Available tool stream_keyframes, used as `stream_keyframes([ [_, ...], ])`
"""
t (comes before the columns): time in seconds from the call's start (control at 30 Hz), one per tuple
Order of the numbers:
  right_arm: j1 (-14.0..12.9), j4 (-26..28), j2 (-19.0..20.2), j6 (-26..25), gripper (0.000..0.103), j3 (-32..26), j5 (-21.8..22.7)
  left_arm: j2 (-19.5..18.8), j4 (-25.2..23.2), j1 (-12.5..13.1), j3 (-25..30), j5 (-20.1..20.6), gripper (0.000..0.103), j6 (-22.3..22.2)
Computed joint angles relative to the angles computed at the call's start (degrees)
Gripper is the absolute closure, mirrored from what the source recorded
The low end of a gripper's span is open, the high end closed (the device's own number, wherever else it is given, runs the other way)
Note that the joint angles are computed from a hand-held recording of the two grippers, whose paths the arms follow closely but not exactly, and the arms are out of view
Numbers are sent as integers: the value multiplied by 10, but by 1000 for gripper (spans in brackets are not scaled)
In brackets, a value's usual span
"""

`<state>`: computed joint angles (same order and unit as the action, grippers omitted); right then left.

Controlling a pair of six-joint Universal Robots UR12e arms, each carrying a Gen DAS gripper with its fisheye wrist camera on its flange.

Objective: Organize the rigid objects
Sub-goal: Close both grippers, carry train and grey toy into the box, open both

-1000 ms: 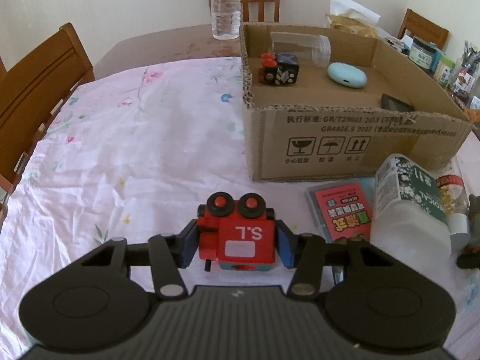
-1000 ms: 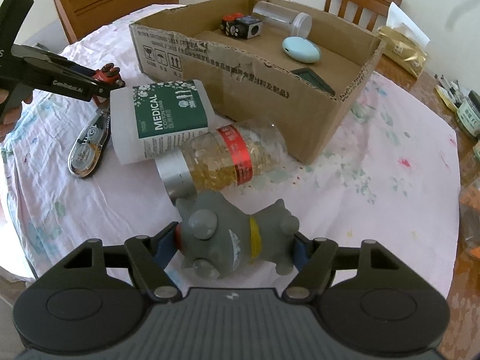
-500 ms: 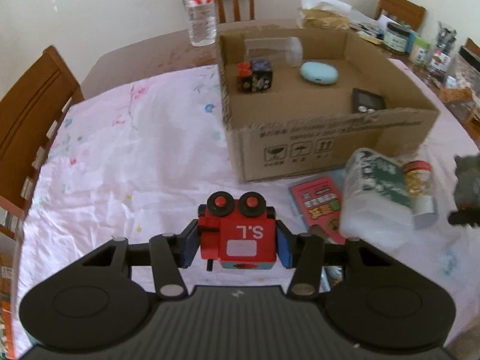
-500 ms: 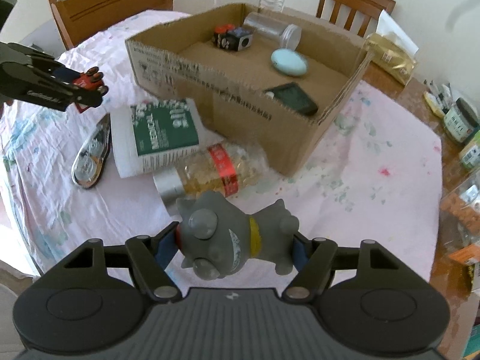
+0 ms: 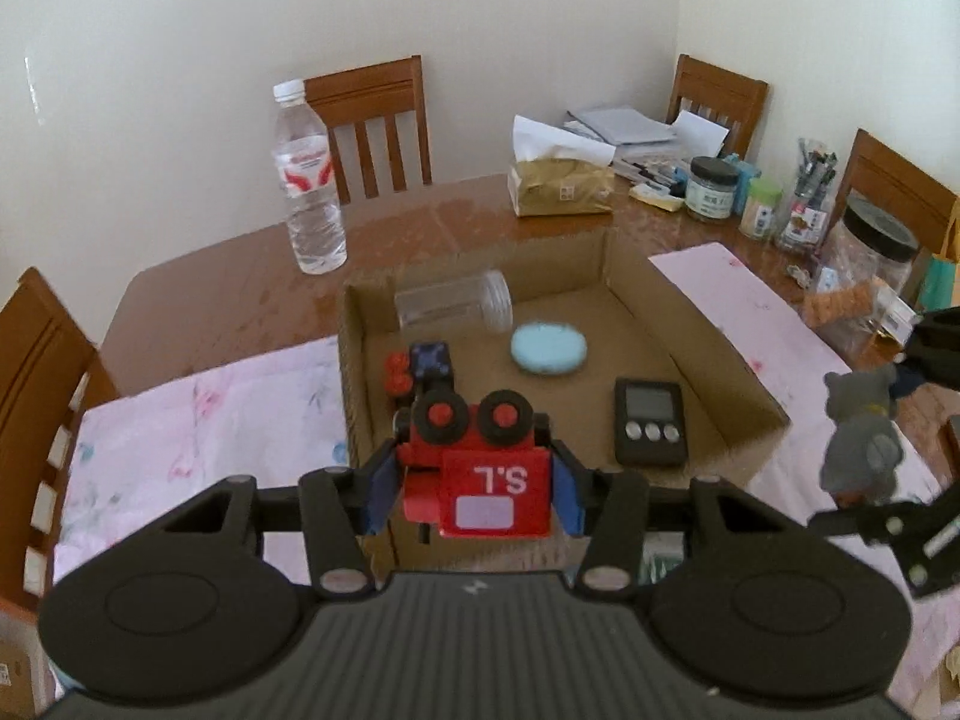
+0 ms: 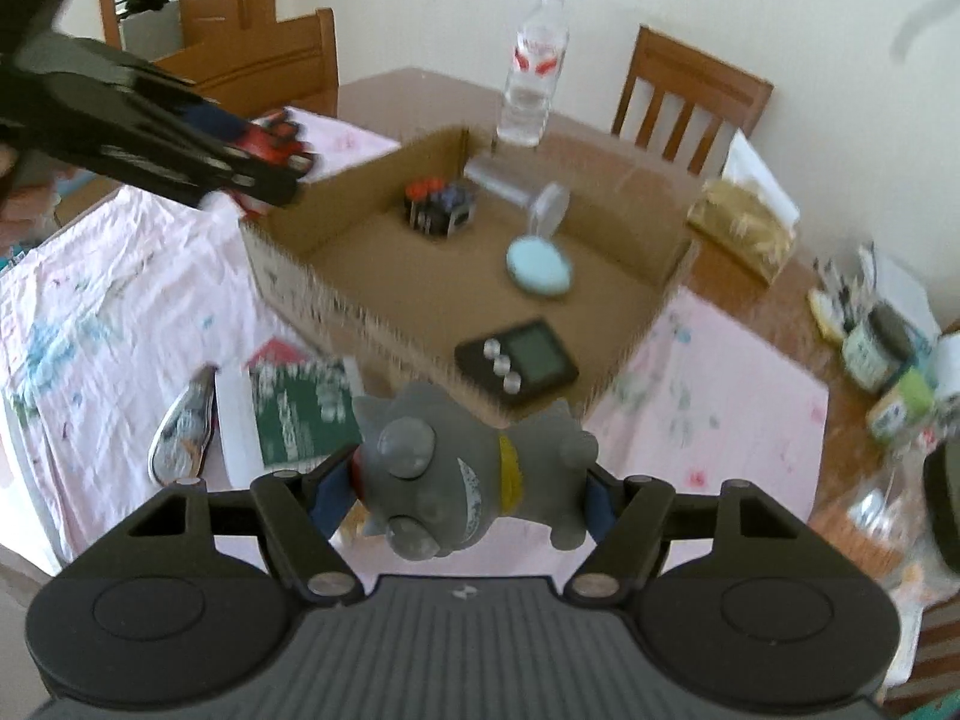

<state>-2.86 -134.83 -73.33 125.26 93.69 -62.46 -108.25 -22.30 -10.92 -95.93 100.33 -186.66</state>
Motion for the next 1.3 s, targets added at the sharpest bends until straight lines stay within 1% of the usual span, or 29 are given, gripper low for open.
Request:
stream_keyframes([
  [0.1,6,-8,4,6,26,-8,6,-17,-1,5,15,-10,53,-1],
  [0.13,7,-8,6,7,26,-11,8,-20,-1,7,16,-13,50,-2],
  [0.17,10,-8,8,10,26,-15,9,-24,-5,7,19,-9,42,-6],
  [0.2,12,-8,11,13,26,-18,8,-26,-3,6,19,1,37,-10],
  [0.27,17,-9,16,15,26,-24,7,-23,15,4,8,18,17,-14],
  [0.33,22,-8,22,16,26,-31,3,-16,34,4,-6,22,6,-18],
  [0.37,25,-9,24,16,26,-33,2,-10,40,5,-13,22,4,-20],
  [0.43,29,-8,29,17,26,-39,0,0,41,6,-25,27,4,-28],
  [0.63,47,-4,51,25,26,-67,-8,29,31,8,-58,61,2,-65],
  [0.8,63,14,67,37,26,-90,1,50,28,10,-84,94,2,-92],
  [0.97,85,26,78,37,26,-103,7,65,19,14,-103,119,2,-104],
  [1.03,93,23,81,46,22,-105,4,70,15,16,-108,123,2,-106],
  [1.1,100,-4,79,54,6,-98,-5,74,18,19,-115,120,2,-105],
  [1.17,99,-10,77,61,0,-94,3,77,16,20,-118,117,2,-104],
  [1.23,98,-4,75,69,0,-93,8,78,13,21,-120,114,2,-102],
  [1.3,96,-11,70,73,0,-87,0,77,12,22,-120,110,2,-100],
])
